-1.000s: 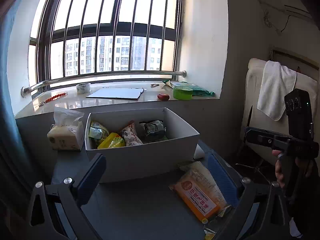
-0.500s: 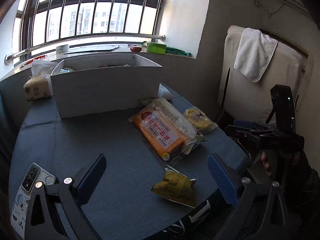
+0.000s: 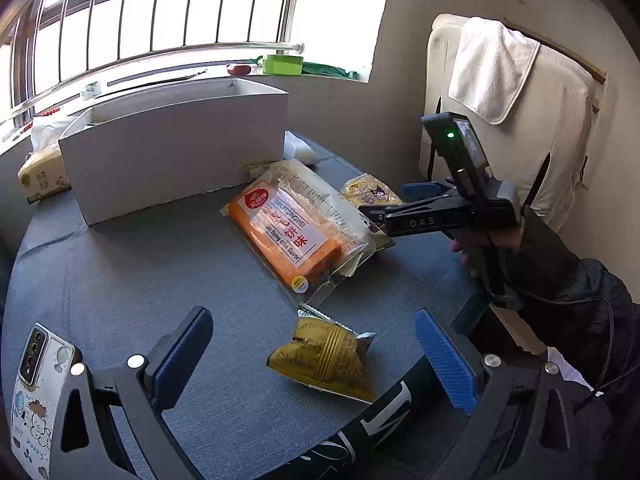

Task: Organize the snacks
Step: 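Move both tools back to the remaining snacks on the table, then grasp round cracker pack with right tool while left tool grasps yellow-green packet, drop both into box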

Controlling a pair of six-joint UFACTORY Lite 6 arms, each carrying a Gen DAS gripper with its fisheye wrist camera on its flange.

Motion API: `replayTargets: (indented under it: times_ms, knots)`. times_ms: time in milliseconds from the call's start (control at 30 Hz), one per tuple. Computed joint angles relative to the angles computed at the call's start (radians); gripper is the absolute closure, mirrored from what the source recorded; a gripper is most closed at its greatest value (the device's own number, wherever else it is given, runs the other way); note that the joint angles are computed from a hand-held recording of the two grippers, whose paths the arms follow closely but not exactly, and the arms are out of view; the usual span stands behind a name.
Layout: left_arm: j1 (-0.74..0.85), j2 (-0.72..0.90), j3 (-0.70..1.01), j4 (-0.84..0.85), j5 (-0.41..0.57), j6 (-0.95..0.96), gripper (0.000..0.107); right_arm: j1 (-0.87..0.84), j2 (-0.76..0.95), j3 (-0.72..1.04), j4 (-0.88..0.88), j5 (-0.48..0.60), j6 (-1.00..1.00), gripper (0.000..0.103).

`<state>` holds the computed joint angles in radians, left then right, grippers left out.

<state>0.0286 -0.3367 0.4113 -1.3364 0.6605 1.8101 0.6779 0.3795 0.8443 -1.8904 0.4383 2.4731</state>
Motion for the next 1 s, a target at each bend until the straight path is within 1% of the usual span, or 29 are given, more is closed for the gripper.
replayTargets:
  times_ms: [67, 100, 133, 167, 200, 333, 433, 533, 600, 633, 667, 700, 800, 900, 1000]
  knots:
    - [-0.008, 0.005, 0.0, 0.001, -0.014, 0.0, 0.004, -0.029, 0.053, 0.065, 0.079, -0.068, -0.103, 0.0]
    - [-0.013, 0.009, 0.0, 0.0, -0.021, 0.0, 0.004, -0.031, 0.055, 0.069, 0.084, -0.068, -0.109, 0.0]
    - [-0.015, 0.013, 0.0, 0.003, -0.023, -0.001, 0.004, -0.029, 0.053, 0.068, 0.086, -0.064, -0.116, 0.004]
    - [-0.02, 0.019, 0.003, 0.005, -0.026, -0.004, 0.004, -0.023, 0.052, 0.067, 0.089, -0.049, -0.119, 0.017]
    - [-0.024, 0.024, 0.003, 0.005, -0.029, -0.002, 0.004, -0.012, 0.039, 0.052, 0.07, -0.022, -0.093, 0.024]
    - [-0.067, 0.075, 0.02, -0.005, -0.065, 0.006, 0.004, 0.009, 0.013, 0.012, 0.018, -0.006, -0.015, 0.024]
    - [-0.093, 0.127, 0.041, -0.006, -0.082, 0.016, 0.004, 0.025, -0.059, -0.06, -0.087, 0.002, 0.14, 0.024]
    - [-0.119, 0.199, 0.076, -0.024, -0.105, 0.04, 0.004, 0.075, -0.145, -0.125, -0.074, 0.041, 0.173, 0.024]
    - [-0.136, 0.243, 0.095, -0.03, -0.113, 0.059, 0.006, 0.11, -0.206, -0.17, -0.06, 0.059, 0.187, 0.024]
    - [-0.139, 0.262, 0.101, -0.031, -0.11, 0.075, 0.009, 0.133, -0.237, -0.191, -0.043, 0.073, 0.188, 0.024]
    - [-0.143, 0.276, 0.105, -0.03, -0.108, 0.083, 0.028, 0.155, -0.265, -0.208, -0.028, 0.08, 0.187, 0.024]
    - [-0.147, 0.286, 0.105, -0.037, -0.111, 0.096, 0.049, 0.177, -0.292, -0.224, -0.006, 0.089, 0.181, 0.024]
    - [-0.149, 0.233, 0.059, -0.098, -0.124, 0.176, 0.055, 0.24, -0.345, -0.249, 0.038, 0.123, 0.178, 0.024]
    - [-0.087, 0.164, 0.03, -0.128, -0.063, 0.204, 0.055, 0.292, -0.377, -0.253, 0.073, 0.149, 0.163, 0.024]
    - [-0.011, 0.12, 0.042, -0.148, -0.015, 0.199, 0.056, 0.295, -0.383, -0.231, 0.034, 0.146, 0.19, 0.024]
